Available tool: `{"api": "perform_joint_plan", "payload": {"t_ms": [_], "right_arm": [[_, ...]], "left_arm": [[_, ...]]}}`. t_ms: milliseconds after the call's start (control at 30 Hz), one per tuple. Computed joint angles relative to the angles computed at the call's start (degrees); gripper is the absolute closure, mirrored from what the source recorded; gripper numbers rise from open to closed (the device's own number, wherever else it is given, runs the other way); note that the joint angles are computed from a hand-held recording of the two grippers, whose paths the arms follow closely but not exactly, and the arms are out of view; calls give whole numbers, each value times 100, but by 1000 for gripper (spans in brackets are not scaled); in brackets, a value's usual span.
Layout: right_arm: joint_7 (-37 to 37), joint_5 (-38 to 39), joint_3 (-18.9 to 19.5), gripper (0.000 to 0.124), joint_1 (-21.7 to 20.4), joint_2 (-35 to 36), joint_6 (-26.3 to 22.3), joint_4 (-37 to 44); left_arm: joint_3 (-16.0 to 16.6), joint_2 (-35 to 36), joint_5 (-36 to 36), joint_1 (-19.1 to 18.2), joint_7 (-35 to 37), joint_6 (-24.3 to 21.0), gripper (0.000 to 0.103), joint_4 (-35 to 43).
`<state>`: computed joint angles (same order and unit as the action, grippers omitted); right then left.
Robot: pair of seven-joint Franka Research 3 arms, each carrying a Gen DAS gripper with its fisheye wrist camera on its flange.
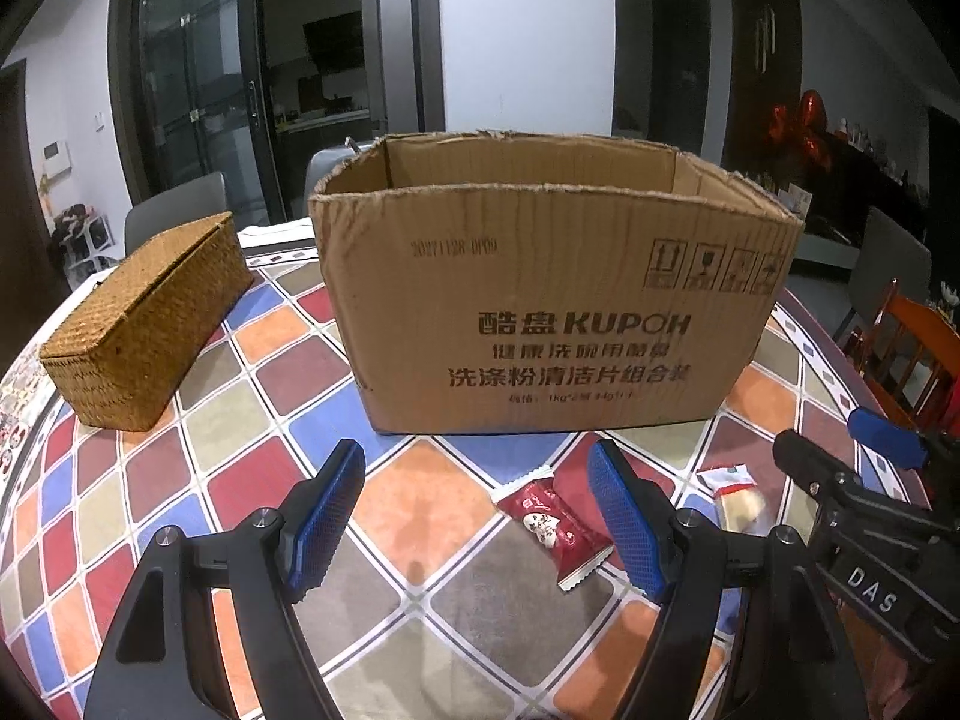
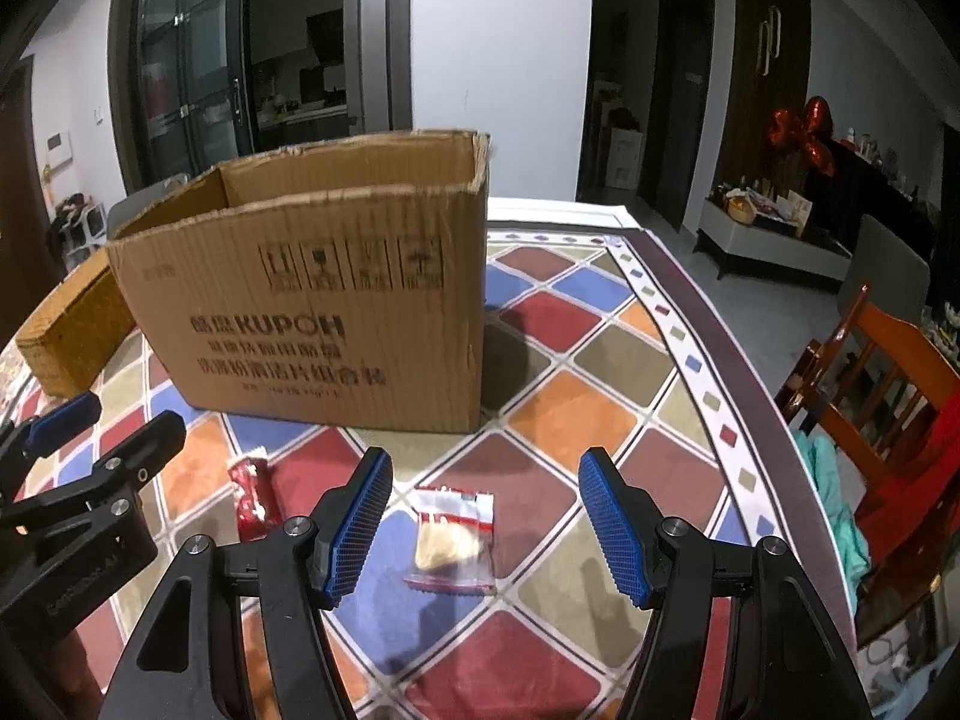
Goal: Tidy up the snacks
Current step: 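Move both open grippers back from the box toward the red packet and bread packet, then grasp the red snack packet with the left gripper while the right grasps the bread packet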
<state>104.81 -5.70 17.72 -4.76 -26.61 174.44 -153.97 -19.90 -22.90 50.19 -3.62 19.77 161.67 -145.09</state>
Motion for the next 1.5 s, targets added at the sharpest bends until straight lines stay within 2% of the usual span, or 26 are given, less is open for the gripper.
{"api": "perform_joint_plan", "payload": {"t_ms": [367,667,1067,1300,1367,1400,1500], "right_arm": [[95,-180,39,58,-49,435,-45,105],[60,-245,-282,58,286,640,-205,121],[124,-295,-482,58,474,807,-362,186],[136,-304,-575,58,526,907,-385,235],[152,-314,-591,58,521,950,-378,269],[176,-326,-591,58,509,958,-376,276],[343,-426,-519,66,396,945,-366,273]], "left_arm": [[63,492,15,-86,-182,-17,27,202],[180,781,-169,-289,-203,-242,27,321],[324,983,-308,-443,-186,-352,28,385],[369,1054,-398,-517,-75,-270,44,377],[394,1063,-478,-543,27,-236,52,377],[427,1073,-573,-566,120,-186,60,366],[477,1118,-823,-603,367,-98,77,341]]}}
